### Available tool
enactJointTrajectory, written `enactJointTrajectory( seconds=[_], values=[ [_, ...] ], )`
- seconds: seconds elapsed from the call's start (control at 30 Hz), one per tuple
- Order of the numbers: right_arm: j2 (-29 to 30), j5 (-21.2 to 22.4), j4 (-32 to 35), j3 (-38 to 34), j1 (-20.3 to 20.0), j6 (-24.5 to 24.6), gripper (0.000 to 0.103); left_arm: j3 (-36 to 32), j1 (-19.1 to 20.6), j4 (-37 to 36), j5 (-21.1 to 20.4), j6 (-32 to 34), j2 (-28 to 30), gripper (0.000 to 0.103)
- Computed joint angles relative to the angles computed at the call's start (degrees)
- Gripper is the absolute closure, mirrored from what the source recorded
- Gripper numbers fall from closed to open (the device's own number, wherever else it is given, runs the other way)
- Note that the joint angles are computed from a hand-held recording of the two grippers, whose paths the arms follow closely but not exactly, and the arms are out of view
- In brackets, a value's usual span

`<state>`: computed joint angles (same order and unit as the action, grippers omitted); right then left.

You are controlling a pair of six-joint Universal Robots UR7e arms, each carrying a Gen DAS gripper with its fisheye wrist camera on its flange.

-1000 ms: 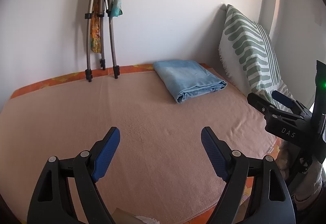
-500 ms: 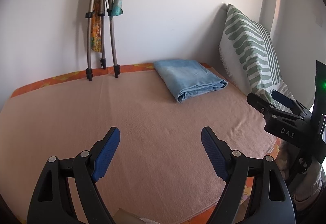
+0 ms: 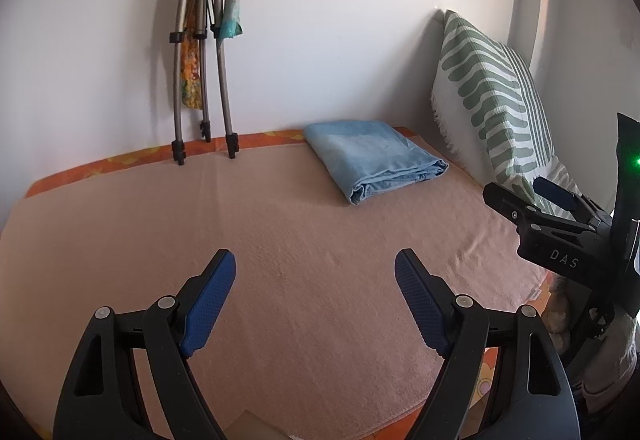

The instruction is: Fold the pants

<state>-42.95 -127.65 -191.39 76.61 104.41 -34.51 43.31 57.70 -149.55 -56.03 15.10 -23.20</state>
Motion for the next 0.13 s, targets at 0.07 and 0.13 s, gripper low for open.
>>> enactJointTrajectory(
  seconds=[0.07, 0.13],
  values=[
    [0.00, -0.03, 0.02, 0.07, -0.01, 0.09, 0.000, -0.22, 0.03, 0.36, 0.05, -0.23, 0.06, 0.021],
    [-0.01, -0.08, 0.18, 0.12, -0.04, 0.26, 0.000, 0.08, -0.06, 0.16, 0.40, -0.55, -0.04, 0.021]
  ],
)
